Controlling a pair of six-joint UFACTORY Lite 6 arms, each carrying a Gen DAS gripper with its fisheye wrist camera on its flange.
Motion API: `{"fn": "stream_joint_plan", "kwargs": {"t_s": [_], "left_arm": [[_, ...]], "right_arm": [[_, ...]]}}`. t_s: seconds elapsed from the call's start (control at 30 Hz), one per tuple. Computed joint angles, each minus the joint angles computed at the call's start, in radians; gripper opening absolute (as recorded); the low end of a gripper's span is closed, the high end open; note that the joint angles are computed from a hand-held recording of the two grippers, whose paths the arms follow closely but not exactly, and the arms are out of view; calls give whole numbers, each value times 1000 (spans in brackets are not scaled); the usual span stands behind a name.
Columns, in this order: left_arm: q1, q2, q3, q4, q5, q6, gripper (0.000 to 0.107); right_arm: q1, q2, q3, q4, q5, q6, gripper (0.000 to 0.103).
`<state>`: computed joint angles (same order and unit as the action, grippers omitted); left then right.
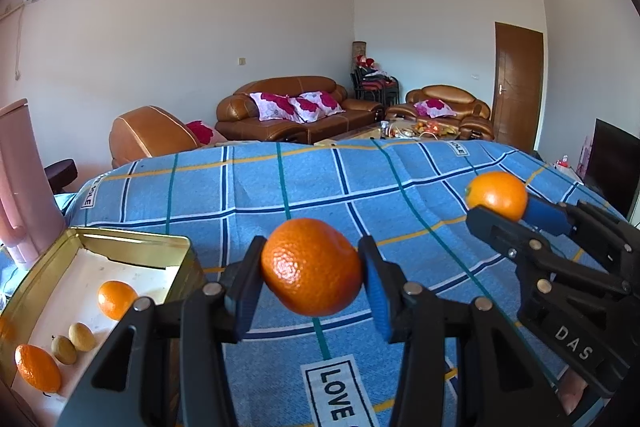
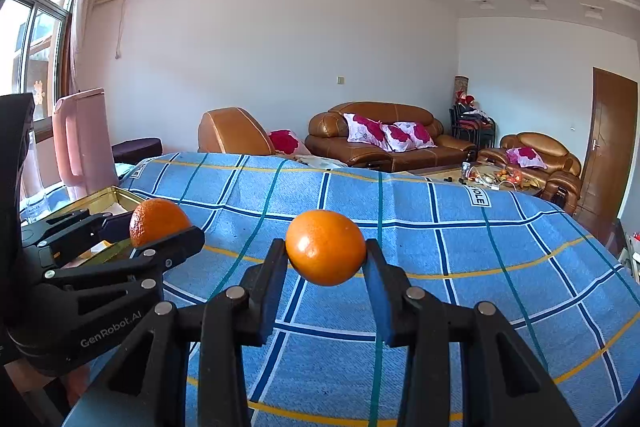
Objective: Organize fruits
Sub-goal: 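Lift the orange with the left gripper while the right gripper lifts its orange toward the tray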
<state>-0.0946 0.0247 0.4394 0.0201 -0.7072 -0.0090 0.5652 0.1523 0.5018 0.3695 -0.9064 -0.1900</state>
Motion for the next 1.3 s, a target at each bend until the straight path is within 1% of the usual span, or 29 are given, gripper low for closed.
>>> {"fn": "stream_joint_plan", "kwargs": {"t_s": [0.33,0.5,0.77,1.0,1.13,1.3], "left_arm": [[53,-133,-90,109,23,-64,48],[58,-178,-127,120,33,-62,48],[86,-313,-213,163,69,-85,48],[154,-455,-288,286,127,-157,48],[226,-525,-320,410,152,-241,48],[341,-579,-344,595,149,-369,48]], "right_arm": [[31,-36,-36,-9,18,7,41],[56,-51,-49,7,27,1,41],[113,-108,-98,40,29,3,41],[187,-152,-111,88,53,-23,41],[244,-155,-105,132,53,-48,41],[292,-156,-99,159,56,-60,41]]}}
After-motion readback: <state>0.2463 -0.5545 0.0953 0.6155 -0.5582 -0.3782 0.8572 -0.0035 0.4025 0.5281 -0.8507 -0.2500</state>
